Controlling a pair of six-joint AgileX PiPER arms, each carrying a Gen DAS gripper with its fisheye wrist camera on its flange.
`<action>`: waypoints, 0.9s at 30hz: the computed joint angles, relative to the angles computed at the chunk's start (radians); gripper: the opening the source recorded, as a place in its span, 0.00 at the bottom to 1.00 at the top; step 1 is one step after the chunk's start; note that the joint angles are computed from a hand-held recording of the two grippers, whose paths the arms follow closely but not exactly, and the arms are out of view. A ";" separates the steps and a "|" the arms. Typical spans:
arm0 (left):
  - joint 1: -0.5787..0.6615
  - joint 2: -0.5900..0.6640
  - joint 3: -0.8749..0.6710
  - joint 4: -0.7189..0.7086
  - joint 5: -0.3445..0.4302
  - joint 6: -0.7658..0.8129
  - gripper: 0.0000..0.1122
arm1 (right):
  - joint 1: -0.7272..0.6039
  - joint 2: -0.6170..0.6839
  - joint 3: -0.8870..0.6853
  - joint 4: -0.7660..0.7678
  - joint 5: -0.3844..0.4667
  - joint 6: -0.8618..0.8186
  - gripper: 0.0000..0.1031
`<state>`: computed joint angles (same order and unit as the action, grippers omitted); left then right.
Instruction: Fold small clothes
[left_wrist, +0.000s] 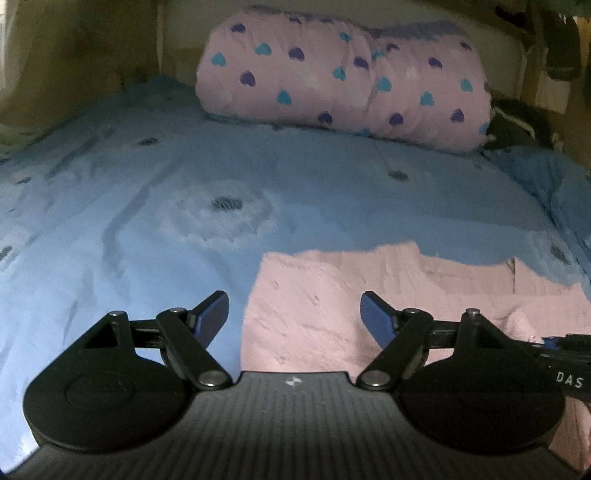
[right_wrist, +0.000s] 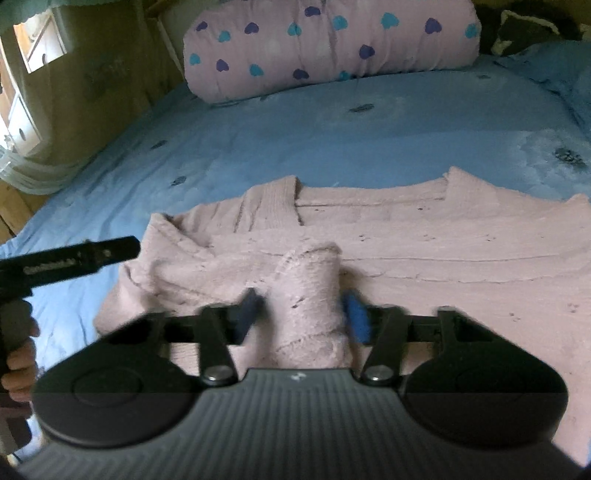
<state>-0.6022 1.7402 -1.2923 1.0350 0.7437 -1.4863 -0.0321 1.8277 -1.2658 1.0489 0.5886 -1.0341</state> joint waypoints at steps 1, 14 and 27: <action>-0.005 -0.006 0.010 0.035 0.006 -0.037 0.73 | 0.010 -0.003 -0.003 -0.005 -0.013 -0.010 0.20; -0.039 0.037 0.000 0.174 -0.026 -0.109 0.72 | 0.014 -0.100 -0.033 -0.115 -0.177 0.093 0.18; -0.015 0.241 -0.128 0.118 0.012 0.075 0.58 | 0.021 0.063 -0.118 -0.345 -0.168 0.319 0.29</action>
